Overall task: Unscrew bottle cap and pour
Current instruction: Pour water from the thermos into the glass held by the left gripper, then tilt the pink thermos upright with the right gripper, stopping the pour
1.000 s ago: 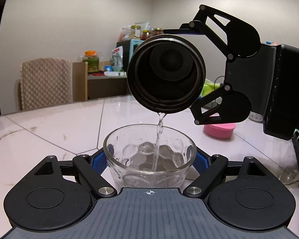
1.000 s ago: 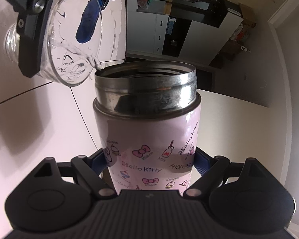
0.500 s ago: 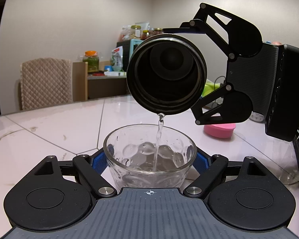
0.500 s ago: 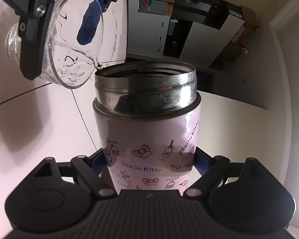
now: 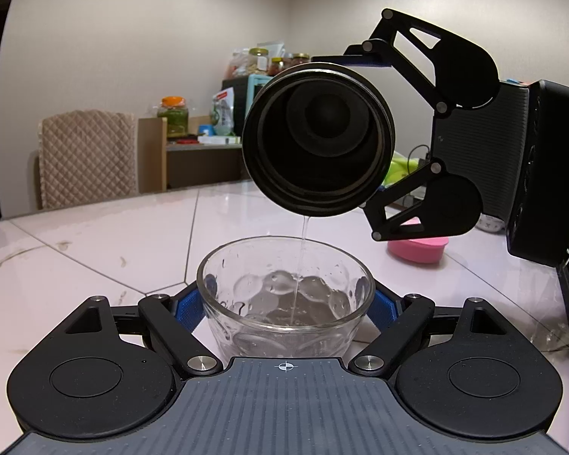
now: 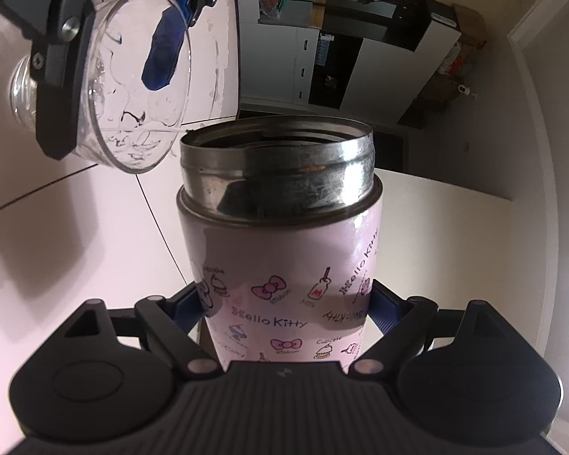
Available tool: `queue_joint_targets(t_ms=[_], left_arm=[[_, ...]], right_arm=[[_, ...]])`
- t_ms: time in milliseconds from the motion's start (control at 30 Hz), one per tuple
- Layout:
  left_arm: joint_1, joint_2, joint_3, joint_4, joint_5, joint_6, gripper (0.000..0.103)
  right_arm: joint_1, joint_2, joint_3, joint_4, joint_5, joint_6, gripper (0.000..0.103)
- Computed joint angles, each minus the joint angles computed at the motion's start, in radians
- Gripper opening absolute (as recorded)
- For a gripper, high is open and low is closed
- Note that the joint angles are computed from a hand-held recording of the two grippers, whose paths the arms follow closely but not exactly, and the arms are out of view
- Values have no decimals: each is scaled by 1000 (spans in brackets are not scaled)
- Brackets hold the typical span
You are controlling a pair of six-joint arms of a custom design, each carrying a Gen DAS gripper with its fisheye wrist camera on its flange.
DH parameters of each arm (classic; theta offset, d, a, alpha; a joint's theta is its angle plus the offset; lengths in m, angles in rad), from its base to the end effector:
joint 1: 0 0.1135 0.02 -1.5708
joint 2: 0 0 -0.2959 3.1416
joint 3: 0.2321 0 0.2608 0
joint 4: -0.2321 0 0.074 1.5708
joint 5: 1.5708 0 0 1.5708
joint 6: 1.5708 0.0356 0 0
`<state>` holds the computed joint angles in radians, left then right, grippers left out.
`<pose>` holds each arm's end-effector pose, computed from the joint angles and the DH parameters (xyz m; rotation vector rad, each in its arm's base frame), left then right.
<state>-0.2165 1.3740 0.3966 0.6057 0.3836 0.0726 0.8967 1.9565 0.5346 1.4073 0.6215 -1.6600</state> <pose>0.2447 -0.0675 0.1879 0.5303 1.8687 -0.4676 0.2229 0.2458 0.1441 -1.3970 0.9536 -1.0726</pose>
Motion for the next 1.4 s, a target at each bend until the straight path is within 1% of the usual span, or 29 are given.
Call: queue_joint_targets(t_ms=[367, 800, 1033, 1167, 1300, 1400], left_arm=[[0, 0, 5, -5, 0, -1, 89], [12, -1, 6, -11, 10, 4, 89], [16, -6, 3, -13, 13, 6, 90], [26, -7, 1, -14, 24, 9, 90], [32, -13, -5, -15, 29, 11, 90], [28, -16, -8, -14, 25, 10, 90]], right_arm=[[-14, -62, 25, -135, -4, 115, 88], [-35, -96, 109, -269, -25, 173, 88], [-62, -135, 178, -393, -54, 220, 88], [-83, -152, 249, -491, -74, 242, 88], [-93, -154, 304, -553, -86, 256, 88], [-105, -161, 381, -656, -99, 297, 88]])
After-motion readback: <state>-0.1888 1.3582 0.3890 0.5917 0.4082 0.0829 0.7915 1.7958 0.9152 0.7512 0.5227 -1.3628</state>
